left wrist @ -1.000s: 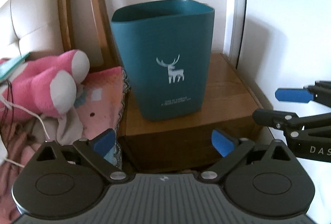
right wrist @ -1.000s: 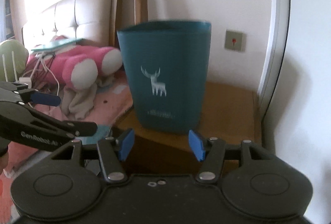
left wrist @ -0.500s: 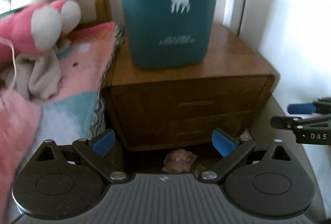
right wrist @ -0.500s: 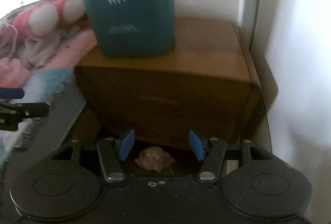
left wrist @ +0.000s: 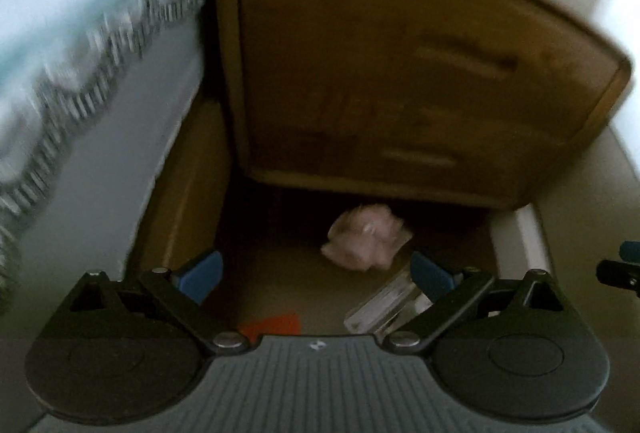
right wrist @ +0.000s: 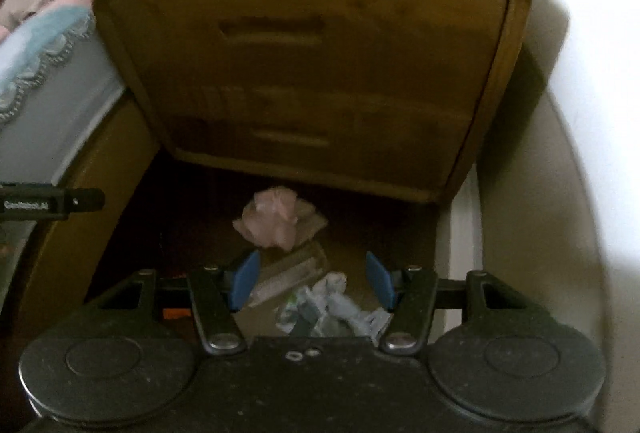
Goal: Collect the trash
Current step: 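Lower both tools toward the trash under the nightstand, then grasp the red mesh sleeve with the left tool while the right tool grasps the green-white snack bag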
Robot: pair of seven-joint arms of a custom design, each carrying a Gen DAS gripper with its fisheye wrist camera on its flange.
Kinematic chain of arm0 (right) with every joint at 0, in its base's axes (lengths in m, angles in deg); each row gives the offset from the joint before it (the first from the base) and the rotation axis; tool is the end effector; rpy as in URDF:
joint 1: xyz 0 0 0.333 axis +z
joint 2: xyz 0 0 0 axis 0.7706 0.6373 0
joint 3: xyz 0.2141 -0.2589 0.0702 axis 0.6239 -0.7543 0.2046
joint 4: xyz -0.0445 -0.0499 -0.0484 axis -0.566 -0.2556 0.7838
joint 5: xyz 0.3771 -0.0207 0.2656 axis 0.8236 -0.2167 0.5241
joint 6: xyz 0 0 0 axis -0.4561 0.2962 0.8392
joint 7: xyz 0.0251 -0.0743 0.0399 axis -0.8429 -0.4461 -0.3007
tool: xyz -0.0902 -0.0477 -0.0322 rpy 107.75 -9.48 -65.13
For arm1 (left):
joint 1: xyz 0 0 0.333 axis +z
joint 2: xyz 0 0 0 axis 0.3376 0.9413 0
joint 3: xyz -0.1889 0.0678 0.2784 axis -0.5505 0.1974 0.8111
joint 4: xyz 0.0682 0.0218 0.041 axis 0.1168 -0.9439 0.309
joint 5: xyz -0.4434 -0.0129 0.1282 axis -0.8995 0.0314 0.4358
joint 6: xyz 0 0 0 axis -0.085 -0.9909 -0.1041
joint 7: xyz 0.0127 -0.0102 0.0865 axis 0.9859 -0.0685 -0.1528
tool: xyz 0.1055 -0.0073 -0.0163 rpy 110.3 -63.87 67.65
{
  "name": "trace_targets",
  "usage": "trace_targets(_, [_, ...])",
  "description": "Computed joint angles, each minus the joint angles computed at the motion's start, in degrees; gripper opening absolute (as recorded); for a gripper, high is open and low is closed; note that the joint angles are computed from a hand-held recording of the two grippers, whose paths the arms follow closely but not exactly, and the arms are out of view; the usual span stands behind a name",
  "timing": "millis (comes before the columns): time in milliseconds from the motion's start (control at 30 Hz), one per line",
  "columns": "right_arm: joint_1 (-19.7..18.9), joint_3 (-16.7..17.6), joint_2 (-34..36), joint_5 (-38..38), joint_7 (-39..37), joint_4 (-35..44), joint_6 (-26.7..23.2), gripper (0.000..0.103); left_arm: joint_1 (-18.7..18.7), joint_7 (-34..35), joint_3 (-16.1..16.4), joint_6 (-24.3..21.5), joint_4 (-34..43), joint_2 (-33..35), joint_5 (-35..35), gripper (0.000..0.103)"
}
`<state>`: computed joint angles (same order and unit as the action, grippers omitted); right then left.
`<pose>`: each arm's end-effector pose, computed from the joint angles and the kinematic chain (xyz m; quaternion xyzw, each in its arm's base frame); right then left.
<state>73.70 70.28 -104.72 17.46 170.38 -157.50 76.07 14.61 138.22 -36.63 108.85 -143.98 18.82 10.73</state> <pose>0.3787 0.3409 0.6692 -0.5683 0.7751 -0.1734 0.2148 0.5584 -0.1131 0.6743 -0.5392 0.7927 -0.2591 0.1170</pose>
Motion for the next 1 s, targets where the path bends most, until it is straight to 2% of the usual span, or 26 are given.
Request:
trace_targets(300, [2.1, -1.4, 4.6, 3.3, -0.6, -7.6, 7.7, 0.058, 0.1, -3.2, -3.0, 4.4, -6.8, 5.0, 9.2, 0.101])
trace_targets(467, [3.3, -3.0, 8.0, 6.9, -2.8, -10.3, 11.0, 0.058, -0.1, -4.1, -3.1, 1.0, -6.0, 11.1, 9.7, 0.101])
trace_targets(833, [4.4, -4.9, 16.0, 10.5, -6.9, -10.5, 13.2, 0.058, 1.3, -8.3, -3.0, -3.2, -2.9, 22.3, 19.3, 0.101])
trace_targets(1000, [4.5, -5.3, 19.3, 10.1, -8.1, -8.8, 12.2, 0.057, 2.1, -7.3, -2.9, -6.5, -1.7, 24.9, 17.5, 0.101])
